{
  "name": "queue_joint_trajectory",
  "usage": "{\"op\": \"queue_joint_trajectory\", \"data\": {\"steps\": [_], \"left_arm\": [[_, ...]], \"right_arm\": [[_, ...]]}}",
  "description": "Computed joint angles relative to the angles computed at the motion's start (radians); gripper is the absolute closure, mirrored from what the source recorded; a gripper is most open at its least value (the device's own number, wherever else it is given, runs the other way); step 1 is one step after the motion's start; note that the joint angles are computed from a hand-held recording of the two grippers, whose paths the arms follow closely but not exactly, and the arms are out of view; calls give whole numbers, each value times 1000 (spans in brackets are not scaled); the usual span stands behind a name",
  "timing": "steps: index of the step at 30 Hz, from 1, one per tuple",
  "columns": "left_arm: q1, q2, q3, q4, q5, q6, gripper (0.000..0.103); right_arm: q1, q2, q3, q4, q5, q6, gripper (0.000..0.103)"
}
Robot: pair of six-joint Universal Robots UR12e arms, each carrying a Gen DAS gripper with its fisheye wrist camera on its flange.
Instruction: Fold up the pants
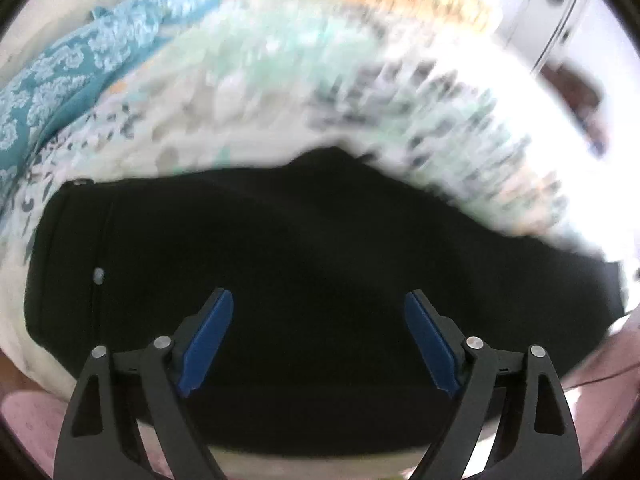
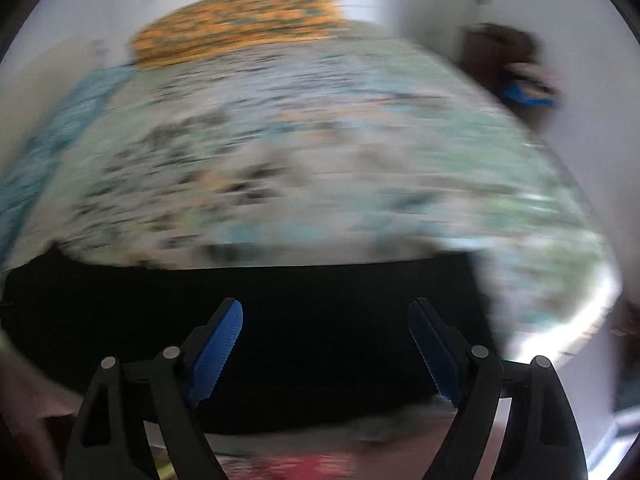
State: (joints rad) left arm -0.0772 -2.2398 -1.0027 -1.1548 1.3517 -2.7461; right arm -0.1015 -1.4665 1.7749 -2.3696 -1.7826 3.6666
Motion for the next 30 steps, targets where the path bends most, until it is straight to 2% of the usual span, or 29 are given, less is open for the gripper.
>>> {"op": "queue_joint_trajectory", "data": {"steps": [1,2,3,4,5,7,12,16,18,20,21,22,23,26,30], "left_arm": [[-12,-20,26,-79,92,20,26],[-14,-22,25,-115,142,35,26],[-10,-9,1,-110,150,59,26],[-2,18,-45,-63,143,90,23],[-1,33,-65,-56,177,108,21],[7,46,-69,-65,190,93,20],[19,36,-28,-32,66,41,18],[-11,-55,95,-11,-9,14,15],[-29,-114,168,-10,42,-32,15],[-41,-181,261,-70,104,-107,15],[-43,-187,265,-79,116,-140,12],[-42,-192,263,-51,111,-161,4],[-48,-189,249,-3,134,-165,3],[-58,-177,231,12,179,-142,3],[-39,-105,132,50,132,-159,5]], "right_arm": [[5,17,-1,-30,50,11,18],[10,36,-1,-57,112,22,18],[12,55,-4,-62,166,20,18],[18,70,-11,-39,182,12,18],[24,81,-16,-13,187,5,18],[26,99,-27,75,203,-12,18],[24,93,-13,50,207,-15,12],[53,113,-30,75,140,-82,0],[75,132,-56,119,80,-113,0],[85,136,-58,120,51,-113,0],[79,132,-51,108,60,-109,0],[76,133,-48,98,68,-105,0],[73,130,-42,89,75,-100,0],[75,131,-38,76,66,-96,0],[81,140,-45,71,48,-98,0]]}}
